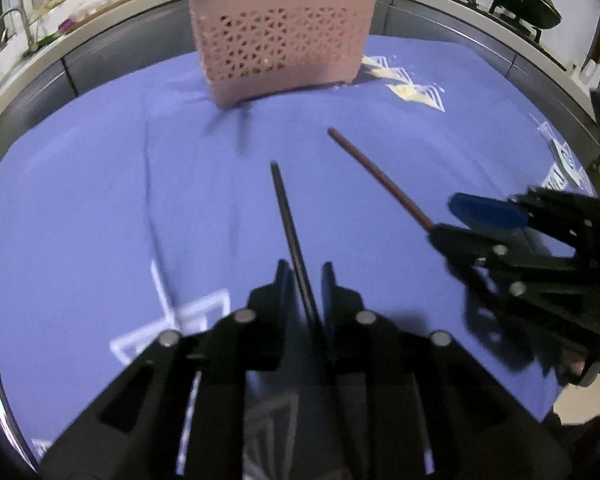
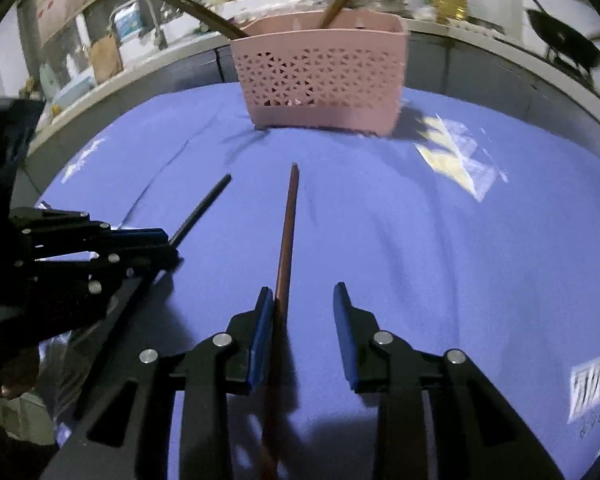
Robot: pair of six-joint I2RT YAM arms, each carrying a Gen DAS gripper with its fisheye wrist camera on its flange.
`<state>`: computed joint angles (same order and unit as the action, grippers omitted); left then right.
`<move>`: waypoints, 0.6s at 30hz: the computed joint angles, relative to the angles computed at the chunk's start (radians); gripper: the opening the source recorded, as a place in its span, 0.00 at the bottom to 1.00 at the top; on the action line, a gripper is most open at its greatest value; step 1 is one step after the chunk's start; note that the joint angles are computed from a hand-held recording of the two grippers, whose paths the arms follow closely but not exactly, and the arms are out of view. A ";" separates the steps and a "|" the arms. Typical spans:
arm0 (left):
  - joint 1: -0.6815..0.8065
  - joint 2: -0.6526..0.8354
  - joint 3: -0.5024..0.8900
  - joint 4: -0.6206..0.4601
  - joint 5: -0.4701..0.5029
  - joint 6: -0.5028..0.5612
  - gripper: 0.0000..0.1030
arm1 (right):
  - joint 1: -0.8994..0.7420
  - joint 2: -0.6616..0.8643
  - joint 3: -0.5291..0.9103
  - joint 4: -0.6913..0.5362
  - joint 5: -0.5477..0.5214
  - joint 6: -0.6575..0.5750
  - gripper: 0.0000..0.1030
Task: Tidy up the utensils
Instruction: 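Close the left tool on the dark chopstick while the right tool grasps the brown one, then lift both chopsticks and carry them above the pink basket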
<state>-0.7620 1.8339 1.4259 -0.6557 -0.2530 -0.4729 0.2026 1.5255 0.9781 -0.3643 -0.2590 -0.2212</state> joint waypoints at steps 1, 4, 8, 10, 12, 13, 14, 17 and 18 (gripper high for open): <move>0.006 0.019 0.028 -0.012 -0.004 0.009 0.15 | 0.009 0.028 0.031 -0.004 0.005 -0.007 0.31; 0.023 0.079 0.106 -0.027 -0.017 0.053 0.15 | 0.028 0.165 0.199 -0.056 0.011 -0.012 0.31; 0.065 0.101 0.138 -0.010 0.040 0.062 0.07 | 0.049 0.273 0.345 -0.113 0.010 -0.037 0.20; 0.073 0.102 0.141 -0.007 0.057 0.055 0.05 | 0.048 0.311 0.404 -0.158 -0.021 -0.045 0.06; 0.085 0.087 0.143 -0.015 0.078 0.045 0.05 | 0.037 0.339 0.460 -0.219 -0.043 -0.037 0.05; 0.087 0.046 0.120 0.006 0.075 0.043 0.05 | 0.020 0.334 0.473 -0.244 -0.088 -0.021 0.05; 0.085 0.001 0.093 0.029 0.063 0.045 0.05 | 0.001 0.309 0.461 -0.241 -0.134 -0.004 0.05; 0.065 -0.152 0.031 0.083 0.019 0.050 0.05 | -0.069 0.179 0.393 -0.181 -0.276 0.064 0.05; 0.054 -0.196 0.018 0.093 -0.001 0.057 0.05 | -0.085 0.137 0.370 -0.157 -0.304 0.080 0.05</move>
<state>-0.7079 1.6374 1.4441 -0.5629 -0.2541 -0.4160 0.1177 1.6624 1.3483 -0.5209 -0.5628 -0.1416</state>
